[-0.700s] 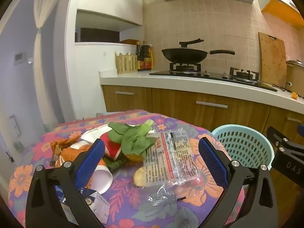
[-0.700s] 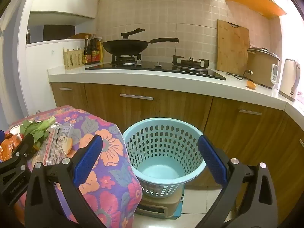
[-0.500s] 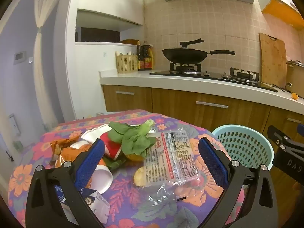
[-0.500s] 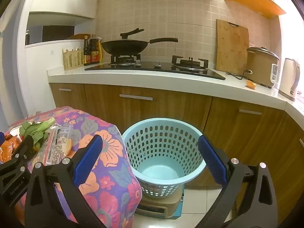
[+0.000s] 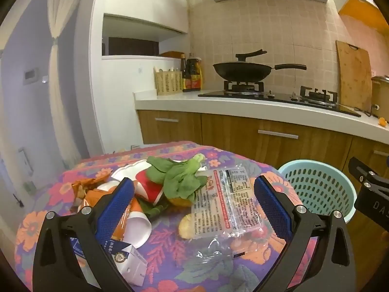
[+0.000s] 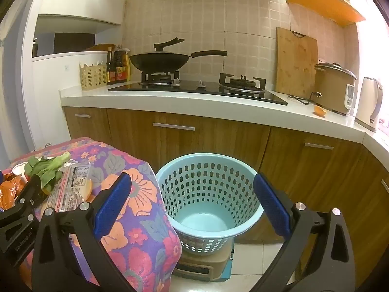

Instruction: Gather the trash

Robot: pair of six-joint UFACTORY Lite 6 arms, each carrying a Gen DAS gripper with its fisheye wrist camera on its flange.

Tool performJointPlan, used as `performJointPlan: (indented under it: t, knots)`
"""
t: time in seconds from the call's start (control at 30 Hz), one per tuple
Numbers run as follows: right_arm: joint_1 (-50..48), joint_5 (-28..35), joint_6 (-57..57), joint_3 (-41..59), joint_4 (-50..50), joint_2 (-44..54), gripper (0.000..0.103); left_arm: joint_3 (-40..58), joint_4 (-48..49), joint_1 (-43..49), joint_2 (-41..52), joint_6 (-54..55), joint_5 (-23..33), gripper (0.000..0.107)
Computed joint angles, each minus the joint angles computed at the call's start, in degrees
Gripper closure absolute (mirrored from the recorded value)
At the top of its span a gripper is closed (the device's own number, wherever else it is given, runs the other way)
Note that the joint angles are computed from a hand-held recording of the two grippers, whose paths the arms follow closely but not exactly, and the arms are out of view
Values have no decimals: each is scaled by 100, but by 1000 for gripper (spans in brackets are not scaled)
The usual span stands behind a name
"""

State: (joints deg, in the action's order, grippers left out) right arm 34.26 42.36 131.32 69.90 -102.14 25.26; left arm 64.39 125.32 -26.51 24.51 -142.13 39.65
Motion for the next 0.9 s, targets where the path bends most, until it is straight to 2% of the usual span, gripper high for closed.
performJointPlan:
  t: [0.1, 0.27, 0.37, 0.9]
  knots:
    - [3, -3, 1, 6, 3, 8, 8, -53, 229, 85, -49, -224, -171, 11]
    - [6, 19, 28, 14, -21, 27, 8, -222, 471, 131, -143, -518, -76, 11]
    - [5, 33, 11, 37, -7, 45, 8, -71, 142, -1, -80, -194, -85, 11]
    - [-22, -31, -28, 98, 3, 81, 8, -15, 57, -91, -43, -61, -62, 11]
